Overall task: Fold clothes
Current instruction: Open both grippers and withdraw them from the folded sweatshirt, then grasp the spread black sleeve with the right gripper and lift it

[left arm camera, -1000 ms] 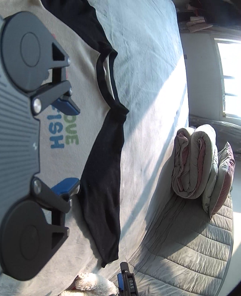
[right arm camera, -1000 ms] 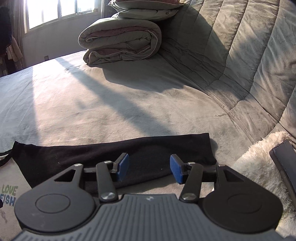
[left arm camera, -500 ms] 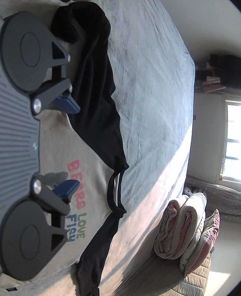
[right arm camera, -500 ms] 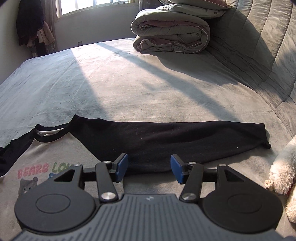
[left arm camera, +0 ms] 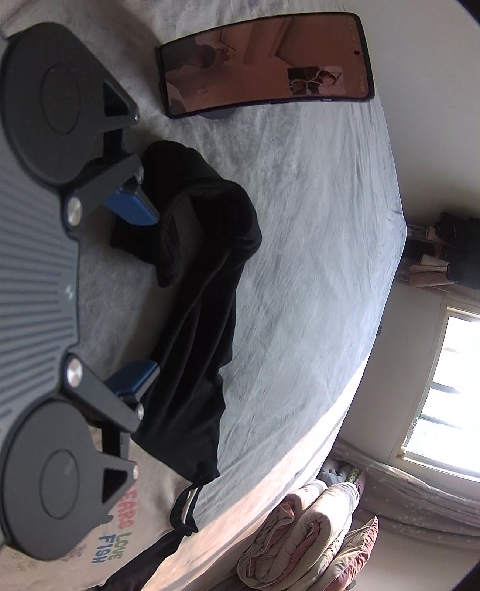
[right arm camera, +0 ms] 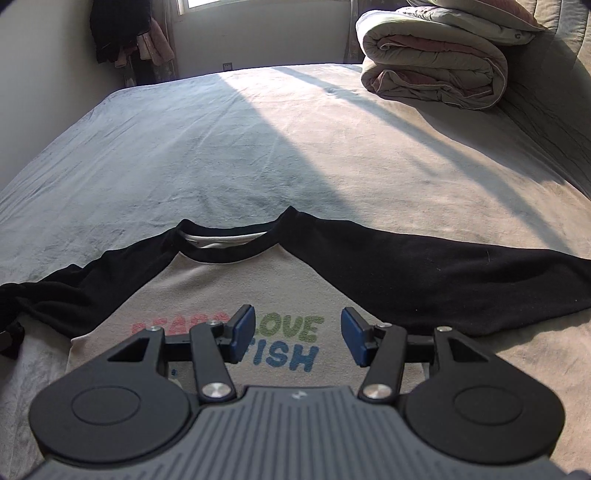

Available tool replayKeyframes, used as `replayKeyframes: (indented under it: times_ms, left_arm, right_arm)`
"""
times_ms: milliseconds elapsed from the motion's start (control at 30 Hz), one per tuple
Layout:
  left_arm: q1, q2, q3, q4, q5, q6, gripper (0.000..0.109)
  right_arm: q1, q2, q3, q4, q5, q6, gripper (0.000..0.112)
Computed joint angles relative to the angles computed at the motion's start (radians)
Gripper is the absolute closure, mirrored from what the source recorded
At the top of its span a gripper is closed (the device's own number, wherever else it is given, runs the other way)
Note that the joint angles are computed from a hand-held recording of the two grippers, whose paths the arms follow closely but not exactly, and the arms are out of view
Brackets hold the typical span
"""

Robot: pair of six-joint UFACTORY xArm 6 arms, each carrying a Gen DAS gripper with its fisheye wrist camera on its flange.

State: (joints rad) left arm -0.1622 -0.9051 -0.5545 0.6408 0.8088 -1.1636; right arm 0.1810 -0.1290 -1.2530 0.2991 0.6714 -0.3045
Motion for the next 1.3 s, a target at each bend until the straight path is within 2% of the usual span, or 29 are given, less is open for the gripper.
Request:
replayKeyframes:
  times_ms: [133, 267, 433, 533, 600, 700, 833, 1067, 1167, 1300]
  left_arm:
    - [0.043, -0.005, 0.002, 0.003, 0.053, -0.011, 0.027]
    - [0.077, -0.011, 0.021, -0.037, 0.051, 0.035, 0.028]
    - [0.112, 0.003, 0.043, -0.034, 0.031, 0.014, 0.042]
    - [0.133, -0.006, 0.063, 0.0, 0.004, -0.026, 0.058]
    - [0.146, -0.019, 0.078, 0.028, -0.02, -0.046, 0.08]
    - [0.184, -0.042, 0.109, 0.043, -0.096, -0.05, 0.101]
    - [0.241, -0.068, 0.155, 0.002, -0.239, 0.007, 0.104]
    - [0.244, -0.075, 0.215, -0.181, -0.444, 0.27, 0.104]
    - [0.226, -0.072, 0.233, -0.302, -0.492, 0.41, 0.104]
    - [0.195, -0.064, 0.234, -0.393, -0.514, 0.511, 0.104]
  right_arm:
    - [0.068, 0.032, -0.03, 0.047, 0.011, 0.002, 0.056]
    - [0.144, 0.063, -0.047, 0.107, 0.008, -0.02, 0.056]
    - [0.242, 0.109, -0.079, 0.188, 0.036, -0.082, 0.056]
    - [0.29, 0.135, -0.096, 0.231, 0.041, -0.121, 0.056]
    - [0.31, 0.151, -0.112, 0.263, 0.053, -0.149, 0.056]
    - [0.334, 0.173, -0.139, 0.305, 0.074, -0.19, 0.056]
    - [0.359, 0.196, -0.172, 0.362, 0.095, -0.259, 0.056]
    - [0.398, 0.237, -0.237, 0.458, 0.16, -0.343, 0.056]
    - [0.415, 0.255, -0.256, 0.473, 0.173, -0.336, 0.056]
    - [0.438, 0.289, -0.28, 0.458, 0.167, -0.312, 0.057]
